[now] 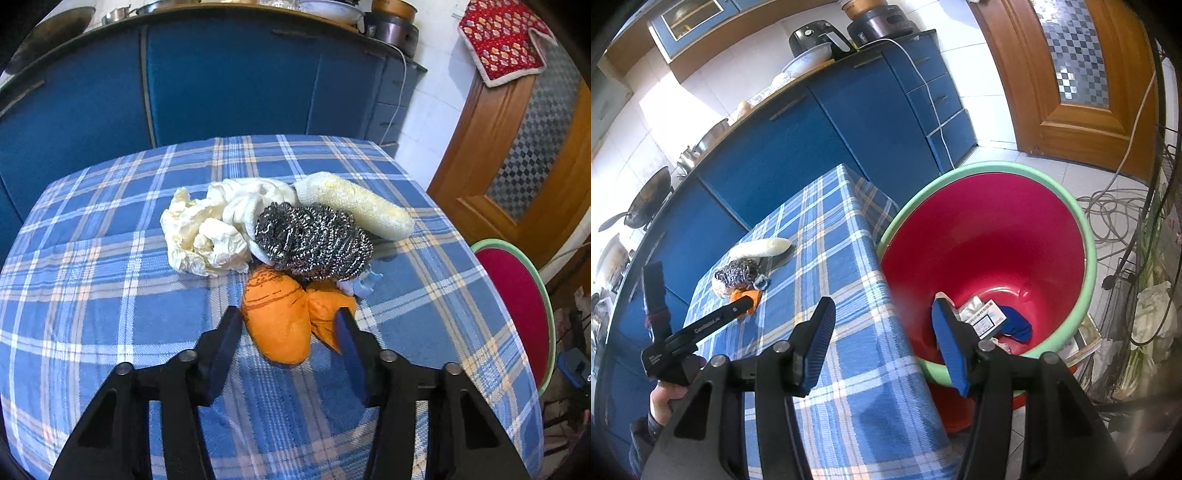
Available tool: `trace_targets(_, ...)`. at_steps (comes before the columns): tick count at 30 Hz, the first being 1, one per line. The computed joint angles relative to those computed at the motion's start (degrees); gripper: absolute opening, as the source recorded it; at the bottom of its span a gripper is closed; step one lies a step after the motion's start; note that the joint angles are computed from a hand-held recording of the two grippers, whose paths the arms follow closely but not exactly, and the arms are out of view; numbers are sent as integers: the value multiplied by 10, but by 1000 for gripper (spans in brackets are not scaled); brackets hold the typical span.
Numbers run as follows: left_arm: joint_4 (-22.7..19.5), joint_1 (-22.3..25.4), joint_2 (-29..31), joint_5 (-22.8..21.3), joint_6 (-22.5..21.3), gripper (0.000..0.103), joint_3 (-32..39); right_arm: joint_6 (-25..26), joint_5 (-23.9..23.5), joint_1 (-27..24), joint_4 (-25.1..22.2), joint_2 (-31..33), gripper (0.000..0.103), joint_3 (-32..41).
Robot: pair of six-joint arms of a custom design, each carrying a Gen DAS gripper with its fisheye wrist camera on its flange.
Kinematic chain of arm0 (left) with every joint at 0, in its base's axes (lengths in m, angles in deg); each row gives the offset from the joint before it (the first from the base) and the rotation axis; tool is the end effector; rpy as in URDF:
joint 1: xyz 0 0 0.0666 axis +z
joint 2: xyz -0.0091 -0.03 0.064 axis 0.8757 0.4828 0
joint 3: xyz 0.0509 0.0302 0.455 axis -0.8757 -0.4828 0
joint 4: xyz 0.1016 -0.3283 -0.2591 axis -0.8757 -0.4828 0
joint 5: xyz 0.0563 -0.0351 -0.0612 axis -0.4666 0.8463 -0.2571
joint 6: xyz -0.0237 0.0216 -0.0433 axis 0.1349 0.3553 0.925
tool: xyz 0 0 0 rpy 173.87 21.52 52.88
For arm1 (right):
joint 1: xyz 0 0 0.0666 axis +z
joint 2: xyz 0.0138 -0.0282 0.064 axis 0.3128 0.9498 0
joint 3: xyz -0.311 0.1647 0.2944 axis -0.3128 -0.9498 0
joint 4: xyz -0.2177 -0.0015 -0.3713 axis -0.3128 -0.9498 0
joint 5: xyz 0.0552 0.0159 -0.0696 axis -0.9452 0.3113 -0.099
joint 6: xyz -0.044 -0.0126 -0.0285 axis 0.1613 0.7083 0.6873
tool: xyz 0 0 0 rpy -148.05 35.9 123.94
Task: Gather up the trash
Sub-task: 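Grasp the orange rubber glove with the left tool and lift it, then grasp the steel wool scrubber with the right tool and lift it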
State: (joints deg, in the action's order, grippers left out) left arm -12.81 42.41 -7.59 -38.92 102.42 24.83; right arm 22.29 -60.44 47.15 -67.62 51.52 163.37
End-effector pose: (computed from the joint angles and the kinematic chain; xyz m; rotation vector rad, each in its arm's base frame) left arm 0.4240 -0.1301 0.4548 -0.5910 2.3676 0.0447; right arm 0.4694 0.2688 0.4621 -0.2431 2.3494 0.7484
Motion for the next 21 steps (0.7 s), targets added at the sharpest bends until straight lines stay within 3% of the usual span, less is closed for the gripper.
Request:
trace_targets(5, 8, 4, -10, 11, 5, 34, -8, 6, 0, 5, -3, 2, 57, 4)
trace_targets(13, 8, -11, -46, -7, 24, 33, -24, 22, 0, 19, -9, 9, 57, 20)
trace_targets(21, -25, -13, -87, -46, 50, 33, -35, 44, -13, 43, -23, 32, 57, 55)
